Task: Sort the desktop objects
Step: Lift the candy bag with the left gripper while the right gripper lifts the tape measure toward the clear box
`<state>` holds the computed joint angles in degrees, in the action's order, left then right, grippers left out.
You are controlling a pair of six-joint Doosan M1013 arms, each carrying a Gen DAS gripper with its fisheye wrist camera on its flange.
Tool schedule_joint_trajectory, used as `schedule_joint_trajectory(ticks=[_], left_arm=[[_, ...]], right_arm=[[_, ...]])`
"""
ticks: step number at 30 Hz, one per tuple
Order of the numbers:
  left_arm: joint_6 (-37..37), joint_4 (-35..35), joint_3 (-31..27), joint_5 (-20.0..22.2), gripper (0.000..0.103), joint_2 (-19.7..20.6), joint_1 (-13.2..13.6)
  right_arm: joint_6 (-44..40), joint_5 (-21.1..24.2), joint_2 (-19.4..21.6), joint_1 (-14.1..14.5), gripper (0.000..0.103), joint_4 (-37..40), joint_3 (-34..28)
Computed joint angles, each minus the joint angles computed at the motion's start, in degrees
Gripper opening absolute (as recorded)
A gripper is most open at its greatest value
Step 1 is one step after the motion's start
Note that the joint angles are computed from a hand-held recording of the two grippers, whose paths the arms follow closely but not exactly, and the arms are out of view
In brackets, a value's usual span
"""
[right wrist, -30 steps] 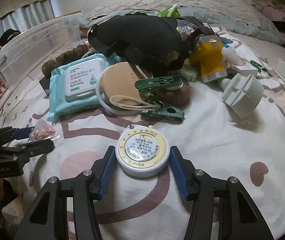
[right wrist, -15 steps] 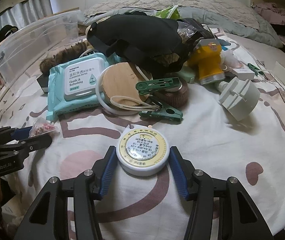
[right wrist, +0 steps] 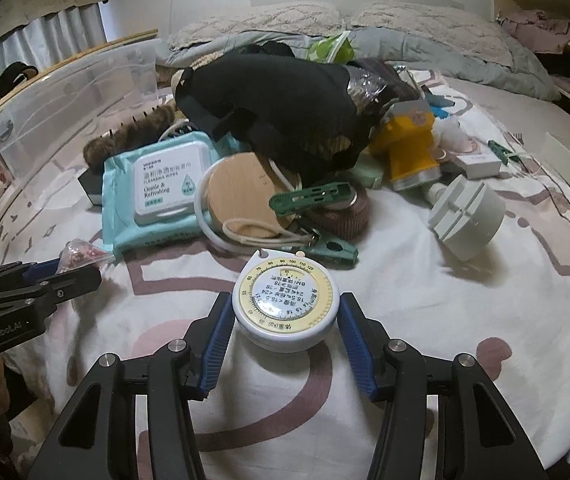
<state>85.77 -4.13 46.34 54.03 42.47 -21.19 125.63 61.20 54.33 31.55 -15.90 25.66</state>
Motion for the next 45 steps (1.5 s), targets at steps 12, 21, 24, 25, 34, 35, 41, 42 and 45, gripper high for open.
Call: schedule_joint_trajectory(ticks=[12, 21, 24, 25, 34, 35, 41, 42, 45], left_arm=[[-0.7, 1.2, 1.4, -4.1, 0.042, -1.6, -0.2], [-1.6, 2.6, 2.1, -7.5, 0.043, -3.4, -0.6], [-1.7, 3.1, 2.4, -8.3, 0.042, -4.2, -0.8], [-2.0, 3.7, 2.7, -8.6, 0.042, -4.5, -0.9], [-2.8, 7.6, 3.8, -11.6, 0.042, -7.0, -1.7], [-2.8, 7.9, 3.9, -11.8, 0.042, -7.3, -1.8], [-3.8, 9.5, 5.3, -13.6, 0.042, -9.4, -2.0], [-4.5, 10.5, 5.7, -14.1, 0.042, -9.9, -2.0], [-6.1, 12.2, 6.3, -14.8, 0.042, -11.2, -2.1]], right_arm=[[-0.2, -2.7, -0.7, 0.1, 0.053, -1.7, -0.4], [-0.1, -4.8, -1.5, 0.1, 0.053, -2.4, -1.0], [-1.2, -5.1, -2.0, 0.0, 0.053, -1.8, -1.0], [-1.7, -5.0, -2.1, 0.0, 0.053, -1.9, -1.1], [-5.0, -4.2, -2.9, 0.5, 0.053, -1.9, -4.1], [-5.4, -3.9, -2.6, 0.6, 0.053, -1.9, -5.0], [-7.9, -2.8, -1.5, 1.5, 0.053, -1.2, -10.0], [-8.2, -2.4, -1.1, 1.7, 0.053, -1.1, -11.3], [-9.3, -2.2, -0.6, 2.1, 0.053, -0.2, -13.7]])
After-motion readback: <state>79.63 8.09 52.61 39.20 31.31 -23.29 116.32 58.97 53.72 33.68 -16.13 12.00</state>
